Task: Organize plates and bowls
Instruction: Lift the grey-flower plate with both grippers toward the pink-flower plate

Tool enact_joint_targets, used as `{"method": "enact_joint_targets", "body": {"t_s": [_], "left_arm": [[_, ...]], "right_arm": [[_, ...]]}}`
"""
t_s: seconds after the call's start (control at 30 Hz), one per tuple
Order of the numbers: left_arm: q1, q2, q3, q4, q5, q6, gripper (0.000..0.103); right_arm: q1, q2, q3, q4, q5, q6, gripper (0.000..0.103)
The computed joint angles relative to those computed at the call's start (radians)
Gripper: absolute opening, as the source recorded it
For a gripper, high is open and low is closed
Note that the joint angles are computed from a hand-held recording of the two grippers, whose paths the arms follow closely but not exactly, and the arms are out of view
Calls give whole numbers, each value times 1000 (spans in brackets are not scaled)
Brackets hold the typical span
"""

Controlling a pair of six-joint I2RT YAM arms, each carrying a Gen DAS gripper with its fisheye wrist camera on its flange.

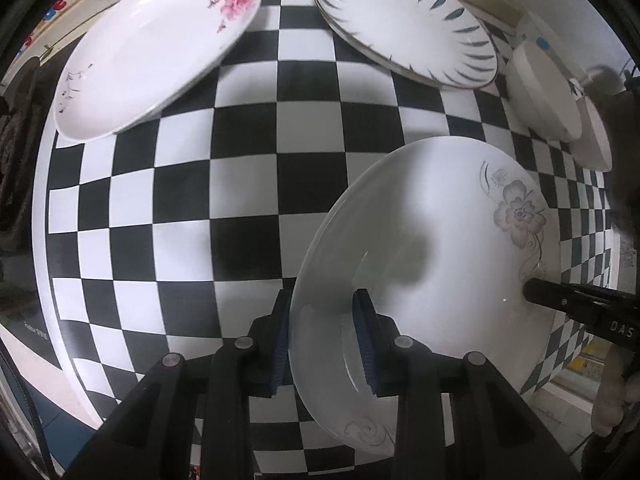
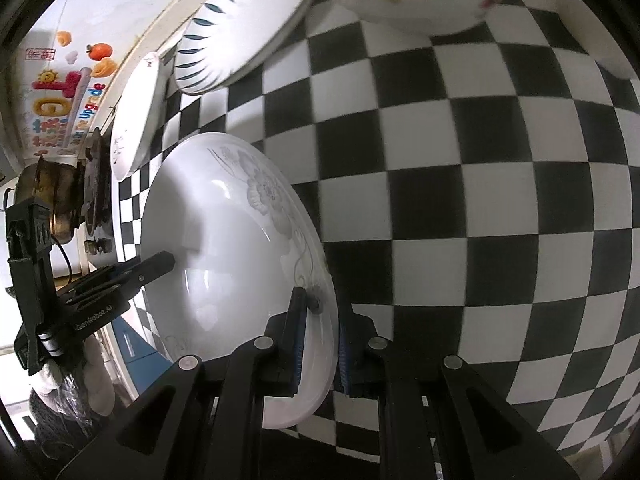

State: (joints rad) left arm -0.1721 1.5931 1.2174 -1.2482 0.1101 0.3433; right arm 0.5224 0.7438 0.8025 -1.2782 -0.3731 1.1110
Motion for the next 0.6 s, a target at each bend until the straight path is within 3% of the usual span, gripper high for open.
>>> {"method": "enact_joint_targets", "body": {"t_s": [0.6], "left_arm": [[-27, 55, -3, 57, -32, -74, 28]], "right_arm": [[-31, 63, -66, 104, -45, -50, 16]]}}
